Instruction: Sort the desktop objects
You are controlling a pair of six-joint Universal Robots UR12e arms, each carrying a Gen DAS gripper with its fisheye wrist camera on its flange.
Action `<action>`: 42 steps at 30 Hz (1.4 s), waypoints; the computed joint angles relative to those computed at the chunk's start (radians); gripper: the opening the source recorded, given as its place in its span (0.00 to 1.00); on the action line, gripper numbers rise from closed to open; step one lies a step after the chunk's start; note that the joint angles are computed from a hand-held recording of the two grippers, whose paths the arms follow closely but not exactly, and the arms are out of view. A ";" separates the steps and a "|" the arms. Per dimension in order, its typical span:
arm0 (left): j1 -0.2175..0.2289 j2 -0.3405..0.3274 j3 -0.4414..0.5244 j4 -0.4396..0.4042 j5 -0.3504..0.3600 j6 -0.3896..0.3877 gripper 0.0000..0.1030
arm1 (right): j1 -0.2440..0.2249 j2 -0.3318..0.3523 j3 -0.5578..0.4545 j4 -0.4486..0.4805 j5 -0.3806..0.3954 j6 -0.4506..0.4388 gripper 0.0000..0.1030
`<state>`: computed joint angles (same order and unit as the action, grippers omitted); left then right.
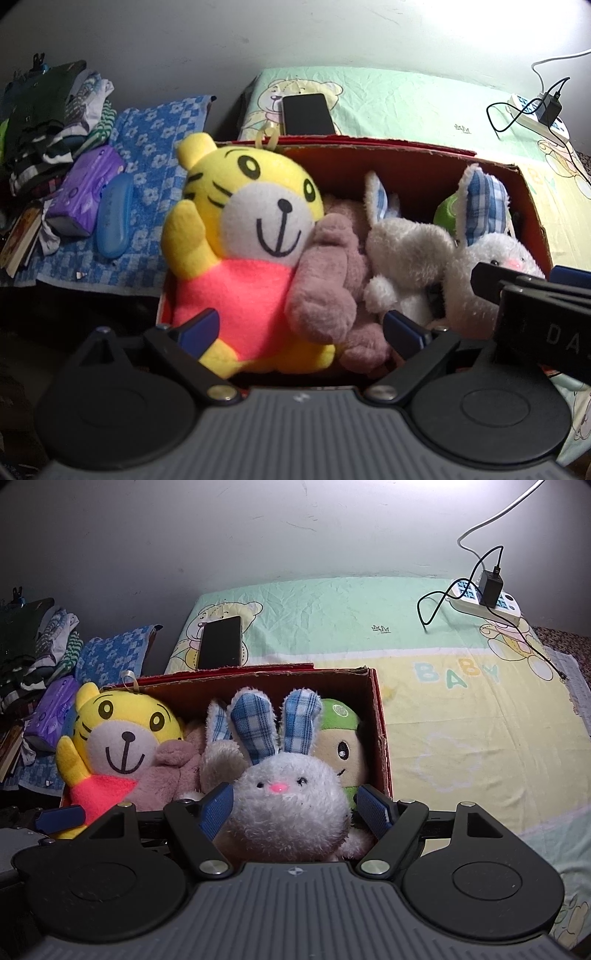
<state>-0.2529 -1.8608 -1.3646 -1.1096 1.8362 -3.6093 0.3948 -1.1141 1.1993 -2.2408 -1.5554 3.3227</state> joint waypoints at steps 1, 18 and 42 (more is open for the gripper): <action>0.000 0.000 -0.001 0.000 0.001 0.000 0.93 | 0.000 0.000 0.000 0.001 0.002 -0.002 0.74; -0.012 0.007 -0.014 0.005 0.034 -0.006 0.90 | -0.002 -0.017 0.029 -0.012 -0.008 -0.001 0.74; -0.013 0.005 -0.003 -0.013 0.038 -0.015 0.88 | -0.009 -0.019 0.025 0.003 0.009 -0.009 0.74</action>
<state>-0.2657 -1.8562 -1.3673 -1.1228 1.8746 -3.6239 0.3853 -1.1335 1.2243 -2.2374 -1.5465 3.3141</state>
